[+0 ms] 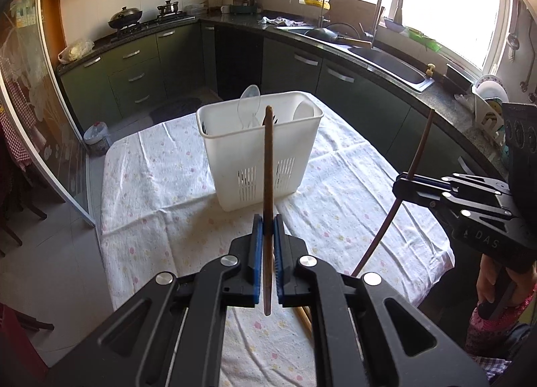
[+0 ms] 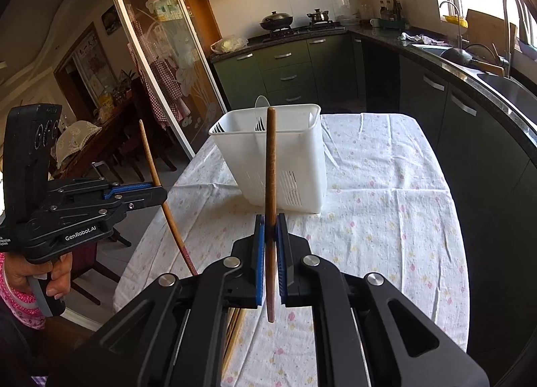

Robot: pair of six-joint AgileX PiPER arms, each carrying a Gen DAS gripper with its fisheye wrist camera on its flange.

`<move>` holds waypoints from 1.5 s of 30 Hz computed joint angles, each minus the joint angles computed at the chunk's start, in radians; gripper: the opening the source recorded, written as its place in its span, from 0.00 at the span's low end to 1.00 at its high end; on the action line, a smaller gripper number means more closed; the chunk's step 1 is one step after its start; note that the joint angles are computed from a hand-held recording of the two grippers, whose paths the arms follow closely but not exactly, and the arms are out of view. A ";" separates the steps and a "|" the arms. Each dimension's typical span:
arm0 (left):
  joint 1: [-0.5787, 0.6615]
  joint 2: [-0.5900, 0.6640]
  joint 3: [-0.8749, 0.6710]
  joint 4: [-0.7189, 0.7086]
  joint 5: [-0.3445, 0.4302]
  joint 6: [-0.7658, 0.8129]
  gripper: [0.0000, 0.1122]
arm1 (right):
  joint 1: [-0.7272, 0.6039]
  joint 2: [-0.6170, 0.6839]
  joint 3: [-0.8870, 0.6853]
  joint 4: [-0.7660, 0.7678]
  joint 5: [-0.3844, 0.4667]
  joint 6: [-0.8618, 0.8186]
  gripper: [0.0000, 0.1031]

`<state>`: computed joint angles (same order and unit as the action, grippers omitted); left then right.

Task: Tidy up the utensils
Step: 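Carry both chopsticks upright over the caddy and release them inside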

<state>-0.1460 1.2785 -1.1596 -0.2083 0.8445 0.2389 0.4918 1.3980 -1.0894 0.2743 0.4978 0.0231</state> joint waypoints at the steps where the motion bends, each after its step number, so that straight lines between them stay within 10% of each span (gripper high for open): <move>1: 0.000 0.004 -0.024 -0.009 0.013 0.000 0.05 | -0.011 0.003 -0.009 0.027 0.008 -0.029 0.07; 10: -0.027 0.067 -0.349 0.030 0.050 -0.059 0.05 | -0.014 -0.017 -0.098 -0.018 0.055 -0.013 0.07; 19: -0.075 0.220 -0.552 0.166 -0.101 -0.201 0.05 | -0.034 -0.016 -0.129 -0.007 0.073 -0.032 0.07; 45: 0.017 0.353 -0.277 0.048 -0.260 -0.101 0.06 | 0.048 0.190 -0.631 -0.407 0.103 0.312 0.07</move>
<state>-0.1292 1.6316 -1.4366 -0.1602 0.5843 0.1381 0.5394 1.5878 -1.7204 -0.1331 0.6005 0.3355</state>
